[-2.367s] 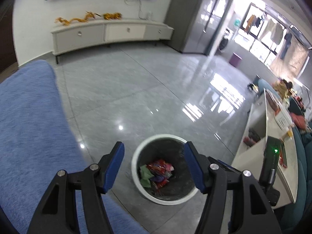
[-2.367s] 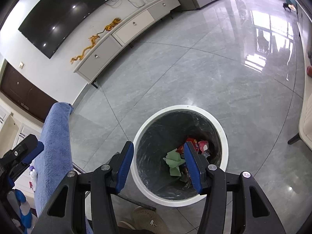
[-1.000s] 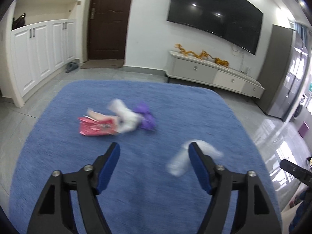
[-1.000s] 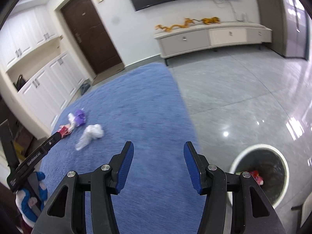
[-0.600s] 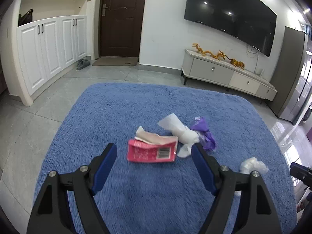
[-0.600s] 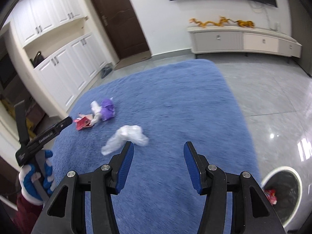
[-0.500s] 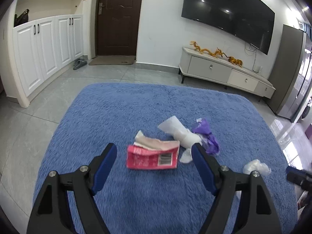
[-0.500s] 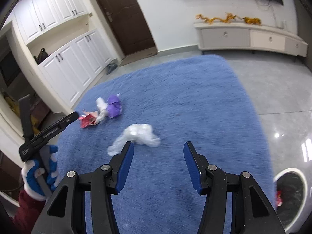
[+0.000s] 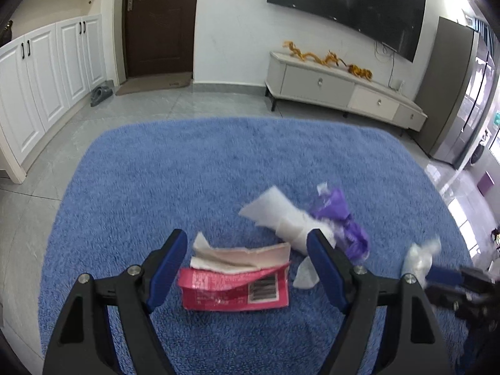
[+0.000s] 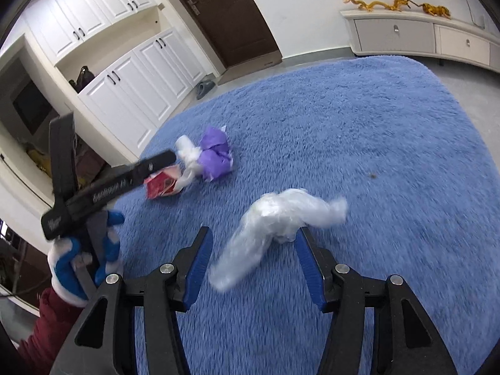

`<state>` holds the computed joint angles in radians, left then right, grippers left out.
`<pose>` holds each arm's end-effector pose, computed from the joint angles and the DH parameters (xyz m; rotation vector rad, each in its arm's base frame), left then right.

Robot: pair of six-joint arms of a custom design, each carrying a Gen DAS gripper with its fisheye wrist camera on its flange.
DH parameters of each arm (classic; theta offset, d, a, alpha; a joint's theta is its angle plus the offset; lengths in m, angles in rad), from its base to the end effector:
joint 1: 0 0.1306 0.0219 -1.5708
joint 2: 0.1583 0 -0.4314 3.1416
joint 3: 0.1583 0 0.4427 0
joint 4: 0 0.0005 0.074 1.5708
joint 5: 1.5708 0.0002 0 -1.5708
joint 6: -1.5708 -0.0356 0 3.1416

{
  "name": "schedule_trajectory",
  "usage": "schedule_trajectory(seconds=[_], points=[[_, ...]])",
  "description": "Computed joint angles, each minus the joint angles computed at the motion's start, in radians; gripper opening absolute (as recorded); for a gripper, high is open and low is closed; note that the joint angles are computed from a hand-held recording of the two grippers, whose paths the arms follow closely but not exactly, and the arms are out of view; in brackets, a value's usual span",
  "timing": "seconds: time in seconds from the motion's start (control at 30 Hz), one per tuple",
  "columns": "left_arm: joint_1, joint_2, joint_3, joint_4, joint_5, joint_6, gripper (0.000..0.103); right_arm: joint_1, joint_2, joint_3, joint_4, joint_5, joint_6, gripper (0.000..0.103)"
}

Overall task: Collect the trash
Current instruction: 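Grasp the pink wrapper with left tool while right tool grasps clear plastic, then carry both wrappers over the bin and open both tools to drop them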

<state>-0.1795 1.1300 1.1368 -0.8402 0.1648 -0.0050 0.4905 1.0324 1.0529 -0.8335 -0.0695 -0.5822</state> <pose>0.4097 -0.0808 0.4670 0.2982 2.3894 -0.2791 0.3339 0.1805 0.4606 0.0789 2.4621 0.5747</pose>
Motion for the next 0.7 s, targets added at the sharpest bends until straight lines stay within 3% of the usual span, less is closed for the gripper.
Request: schedule_trajectory(seconds=[0.17,0.3,0.37,0.7], points=[[0.007,-0.003,-0.021,-0.027,0.022,-0.041,0.078,-0.029,0.033,0.003,0.024,-0.004,0.005,0.053],[0.015,-0.005,-0.026,-0.029,0.055,-0.042,0.077,-0.034,0.048,0.010,0.032,0.016,0.023,0.038],[0.019,0.000,-0.025,-0.038,0.068,-0.047,0.068,-0.043,0.046,0.004,0.045,0.004,0.025,0.036],[0.017,-0.039,-0.048,-0.032,0.056,-0.032,0.068,-0.042,0.015,-0.028,0.067,0.003,0.031,0.034]])
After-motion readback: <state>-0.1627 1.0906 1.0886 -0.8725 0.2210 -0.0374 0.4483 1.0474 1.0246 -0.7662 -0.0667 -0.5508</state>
